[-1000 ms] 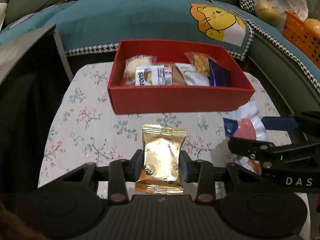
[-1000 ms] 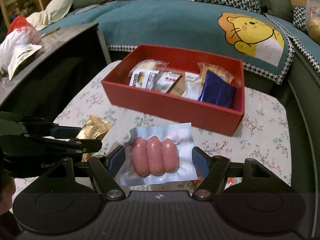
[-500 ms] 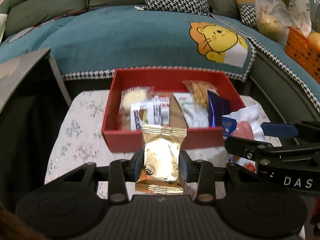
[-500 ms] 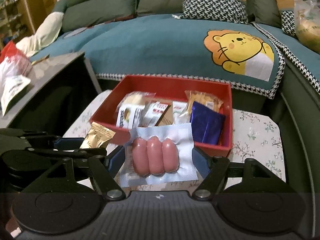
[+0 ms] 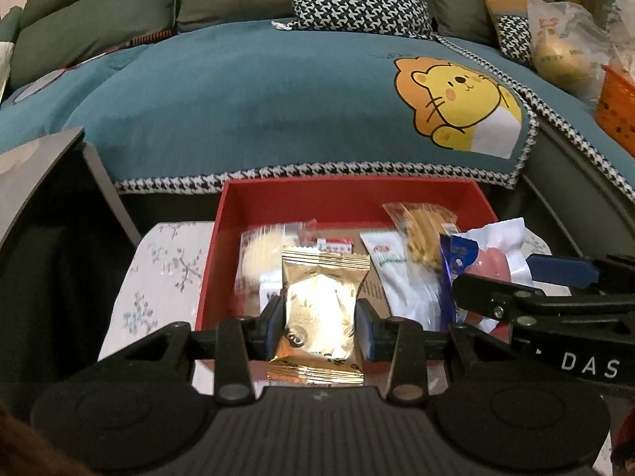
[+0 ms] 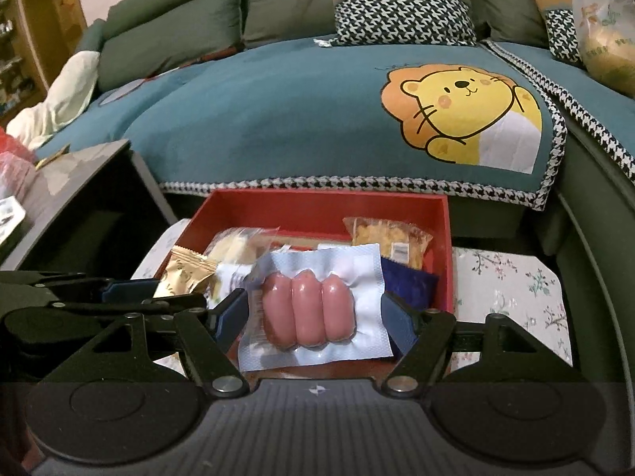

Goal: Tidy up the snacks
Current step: 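Lower gold packet and sausage pack into the box and open both tools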

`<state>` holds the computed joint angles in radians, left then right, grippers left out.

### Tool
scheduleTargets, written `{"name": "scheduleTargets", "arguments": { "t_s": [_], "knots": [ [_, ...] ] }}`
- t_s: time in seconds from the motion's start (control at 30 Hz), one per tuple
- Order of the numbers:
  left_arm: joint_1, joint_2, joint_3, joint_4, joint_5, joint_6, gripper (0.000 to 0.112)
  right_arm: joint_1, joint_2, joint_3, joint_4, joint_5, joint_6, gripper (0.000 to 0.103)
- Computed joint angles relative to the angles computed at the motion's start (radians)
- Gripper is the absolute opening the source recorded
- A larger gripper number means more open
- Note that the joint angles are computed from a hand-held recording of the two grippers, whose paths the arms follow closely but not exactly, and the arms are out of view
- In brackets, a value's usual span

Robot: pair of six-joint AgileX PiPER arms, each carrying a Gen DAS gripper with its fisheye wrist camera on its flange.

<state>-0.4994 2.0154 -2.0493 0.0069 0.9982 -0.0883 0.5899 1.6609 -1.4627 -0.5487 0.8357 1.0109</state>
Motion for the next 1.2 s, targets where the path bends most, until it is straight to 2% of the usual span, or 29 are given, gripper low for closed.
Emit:
{"name": "scheduleTargets", "arguments": {
  "t_s": [0.43, 0.67, 0.87, 1.2],
  "knots": [
    [-0.002, 0.192, -0.216, 0.056, 0.049, -0.009, 0.068, -0.073, 0.097, -0.015, 0.001, -0.102, -0.004, 0.078],
    [-0.012, 0.223, -0.214, 0.092, 0.028, -0.020, 0.068, -0.081, 0.138, -0.025, -0.010, -0.100, 0.000, 0.078],
    [-0.008, 0.236, -0.222, 0.096, 0.034, -0.023, 0.069, -0.082, 0.152, -0.024, -0.023, -0.100, 0.020, 0.085],
    [-0.013, 0.249, -0.243, 0.125, 0.055, -0.040, 0.080, -0.085, 0.150, -0.008, -0.036, -0.104, 0.041, 0.091]
  ]
}}
